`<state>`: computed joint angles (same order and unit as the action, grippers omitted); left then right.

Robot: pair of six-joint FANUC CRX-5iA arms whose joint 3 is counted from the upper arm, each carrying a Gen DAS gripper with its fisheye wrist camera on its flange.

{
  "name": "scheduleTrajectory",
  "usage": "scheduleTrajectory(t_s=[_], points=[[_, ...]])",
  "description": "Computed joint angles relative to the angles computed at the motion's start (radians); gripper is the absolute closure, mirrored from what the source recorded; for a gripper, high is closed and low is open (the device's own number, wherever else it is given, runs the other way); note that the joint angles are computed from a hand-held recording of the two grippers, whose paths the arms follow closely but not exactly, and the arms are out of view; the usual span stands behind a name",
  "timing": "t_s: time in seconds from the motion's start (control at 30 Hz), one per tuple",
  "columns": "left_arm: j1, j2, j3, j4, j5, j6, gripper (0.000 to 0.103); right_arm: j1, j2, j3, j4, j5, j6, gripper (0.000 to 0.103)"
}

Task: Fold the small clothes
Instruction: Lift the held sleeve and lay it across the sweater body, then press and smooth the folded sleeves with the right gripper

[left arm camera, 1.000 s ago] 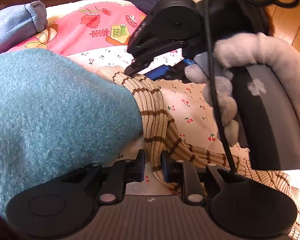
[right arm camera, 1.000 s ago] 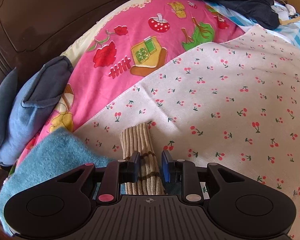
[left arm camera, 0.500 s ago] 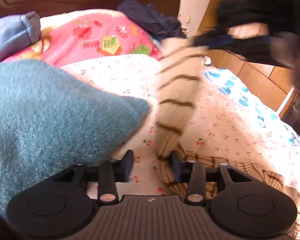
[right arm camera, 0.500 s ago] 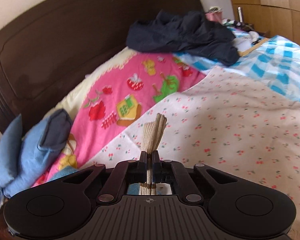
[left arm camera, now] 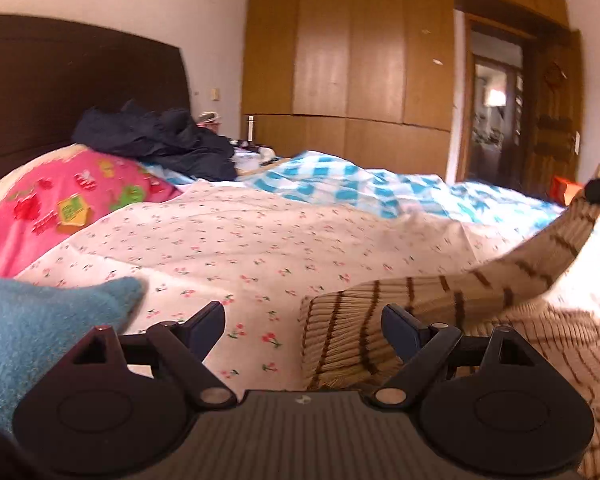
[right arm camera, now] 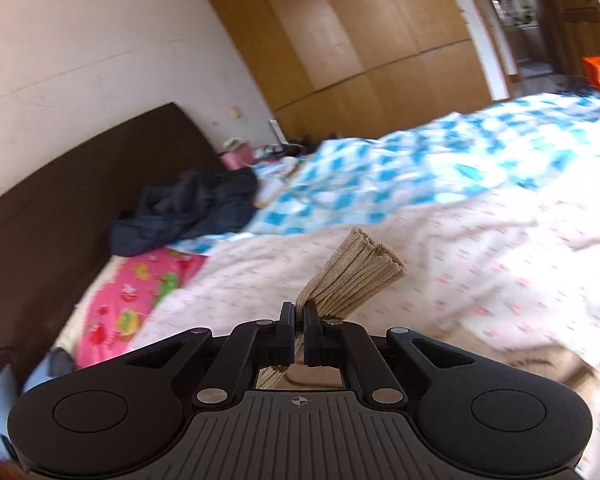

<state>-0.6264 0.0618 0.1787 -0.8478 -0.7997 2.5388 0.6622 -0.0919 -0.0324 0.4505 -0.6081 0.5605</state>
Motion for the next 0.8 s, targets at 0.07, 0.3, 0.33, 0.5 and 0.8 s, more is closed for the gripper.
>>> scheduleTrajectory(t_s=[0.07, 0.3, 0.33, 0.5, 0.8], points=[[-0.017, 0.030, 0.026, 0.038, -0.020, -0.120, 0.013, -0.017, -0.071, -0.121, 0.009, -0.024, -0.110, 0.100], [-0.087, 0.101, 0.097, 0.015, -0.135, -0.259, 0.013, -0.046, -0.154, -0.305, -0.105, -0.031, -0.216, 0.094], [-0.085, 0.100, 0.096, 0.015, -0.138, -0.257, 0.013, -0.054, -0.168, -0.327, -0.113, -0.001, -0.237, 0.092], [-0.081, 0.107, 0.099, 0.018, -0.144, -0.262, 0.013, -0.100, -0.203, -0.372, -0.184, 0.096, -0.291, 0.087], [-0.082, 0.069, 0.065, 0.008, -0.091, -0.202, 0.013, -0.118, -0.181, -0.362, -0.150, 0.114, -0.351, 0.098]])
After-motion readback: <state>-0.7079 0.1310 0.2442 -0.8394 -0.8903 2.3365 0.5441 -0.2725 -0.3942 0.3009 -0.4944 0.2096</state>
